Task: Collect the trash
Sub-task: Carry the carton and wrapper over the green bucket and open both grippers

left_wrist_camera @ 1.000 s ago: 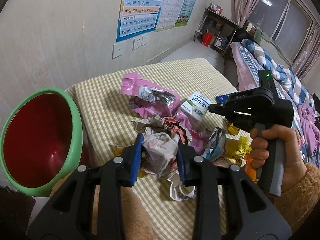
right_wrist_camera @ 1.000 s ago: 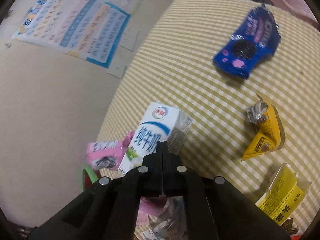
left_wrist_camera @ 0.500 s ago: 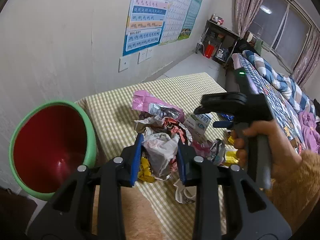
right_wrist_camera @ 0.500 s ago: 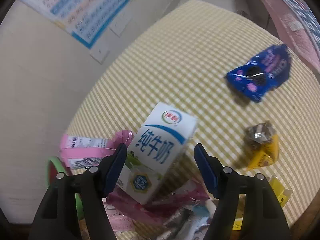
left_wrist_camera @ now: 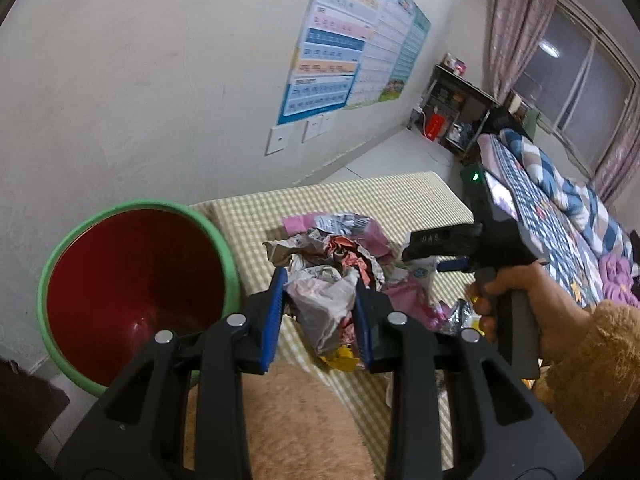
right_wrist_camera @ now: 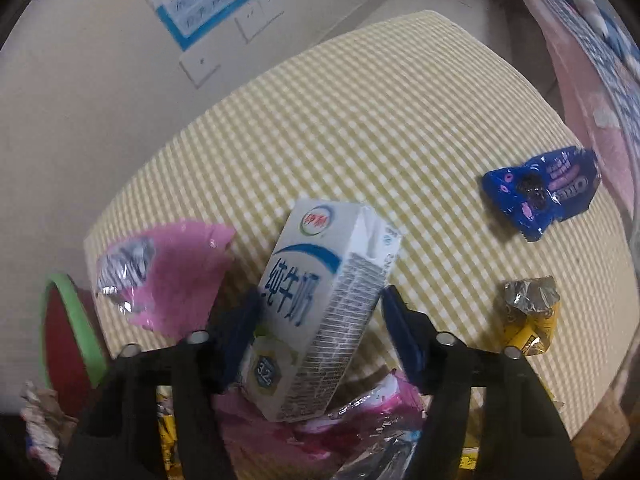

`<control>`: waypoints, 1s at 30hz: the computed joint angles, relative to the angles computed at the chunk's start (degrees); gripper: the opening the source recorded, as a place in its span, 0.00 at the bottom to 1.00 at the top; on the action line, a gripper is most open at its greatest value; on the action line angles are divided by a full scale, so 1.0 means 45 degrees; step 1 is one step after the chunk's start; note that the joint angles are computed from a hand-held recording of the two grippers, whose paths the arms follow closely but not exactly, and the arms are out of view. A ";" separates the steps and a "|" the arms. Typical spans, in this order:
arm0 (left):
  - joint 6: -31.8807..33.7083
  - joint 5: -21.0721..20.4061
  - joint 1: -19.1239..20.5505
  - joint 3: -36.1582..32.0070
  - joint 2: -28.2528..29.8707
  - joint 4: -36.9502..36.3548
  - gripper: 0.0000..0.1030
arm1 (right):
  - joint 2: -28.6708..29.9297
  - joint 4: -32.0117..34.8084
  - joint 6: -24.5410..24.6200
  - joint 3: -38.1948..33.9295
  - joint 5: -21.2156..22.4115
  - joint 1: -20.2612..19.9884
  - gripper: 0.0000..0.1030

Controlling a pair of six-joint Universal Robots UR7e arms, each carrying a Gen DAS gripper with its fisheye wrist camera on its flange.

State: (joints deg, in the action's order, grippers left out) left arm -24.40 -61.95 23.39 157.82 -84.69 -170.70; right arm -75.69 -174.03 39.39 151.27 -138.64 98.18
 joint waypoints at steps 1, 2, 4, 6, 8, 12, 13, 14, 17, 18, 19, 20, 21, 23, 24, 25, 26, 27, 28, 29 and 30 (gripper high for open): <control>-0.0002 0.0071 0.0057 0.0021 -0.0178 0.0090 0.29 | 0.0327 -0.0051 -0.0149 -0.0134 0.0062 -0.0095 0.68; 0.0012 0.0131 0.0127 0.0035 -0.0392 0.0216 0.29 | 0.0614 -0.0223 -0.0218 -0.0201 -0.0008 -0.0114 0.67; 0.0075 0.0264 0.0244 0.0081 -0.0795 0.0432 0.29 | 0.0954 0.0204 -0.0042 -0.0395 -0.0080 -0.0227 0.50; 0.0245 0.0508 0.0426 0.0101 -0.1136 0.0598 0.29 | 0.1055 -0.0382 -0.0114 -0.0243 0.0161 -0.0264 0.36; 0.0379 0.0761 0.0704 0.0106 -0.1354 0.0691 0.29 | 0.1091 -0.1617 -0.0280 0.0097 -0.0032 0.0128 0.36; 0.0790 0.1022 0.1517 -0.0074 -0.1286 0.0518 0.29 | 0.0445 -0.1549 -0.0014 0.0121 -0.1277 0.1856 0.36; 0.0907 0.1127 0.1661 -0.0111 -0.1324 0.0522 0.29 | 0.0247 -0.1716 -0.0090 0.0127 -0.1284 0.2344 0.36; 0.0970 0.1274 0.1765 -0.0128 -0.1349 0.0529 0.29 | 0.0034 -0.1825 -0.0194 0.0121 -0.1132 0.2750 0.36; 0.1242 0.1731 0.2200 -0.0186 -0.1443 0.0534 0.29 | 0.0056 -0.2361 -0.0480 0.0003 -0.0377 0.3950 0.36; 0.1322 0.1939 0.2386 -0.0225 -0.1449 0.0571 0.29 | 0.0311 -0.2698 -0.0696 -0.0082 -0.0096 0.4224 0.36; 0.1331 0.2042 0.2468 -0.0208 -0.1492 0.0609 0.29 | 0.0767 -0.3072 -0.0989 -0.0278 0.0265 0.4489 0.36; 0.1394 0.2129 0.2629 -0.0245 -0.1507 0.0643 0.29 | 0.1290 -0.3578 -0.1335 -0.0436 0.0588 0.4553 0.36; 0.1420 0.2255 0.2857 -0.0291 -0.1518 0.0734 0.29 | 0.1741 -0.3848 -0.1640 -0.0675 0.0953 0.4604 0.36; 0.1492 0.2382 0.3205 -0.0330 -0.1626 0.0839 0.29 | 0.2809 -0.4407 -0.2388 -0.1291 0.1874 0.4491 0.36; 0.1643 0.2384 0.3484 -0.0445 -0.1470 0.0686 0.29 | 0.3185 -0.4509 -0.2617 -0.1549 0.2210 0.4470 0.36; 0.1613 0.2361 0.3630 -0.0481 -0.1502 0.0747 0.29 | 0.3568 -0.4544 -0.2895 -0.1843 0.2550 0.4421 0.36; 0.1632 0.2231 0.3919 -0.0574 -0.1456 0.0703 0.29 | 0.3899 -0.4562 -0.3152 -0.2116 0.2824 0.4379 0.36; 0.1647 0.2092 0.4198 -0.0664 -0.1391 0.0629 0.29 | 0.4235 -0.4530 -0.3495 -0.2458 0.3143 0.4326 0.36; 0.1674 0.2002 0.4410 -0.0735 -0.1340 0.0584 0.29 | 0.4332 -0.4362 -0.3613 -0.2662 0.3281 0.4373 0.37; 0.1645 0.1951 0.4589 -0.0821 -0.1220 0.0538 0.29 | 0.4541 -0.4316 -0.3851 -0.2908 0.3453 0.4335 0.37; 0.1652 0.1960 0.4798 -0.0888 -0.1121 0.0504 0.29 | 0.4760 -0.4303 -0.4034 -0.3102 0.3597 0.4332 0.37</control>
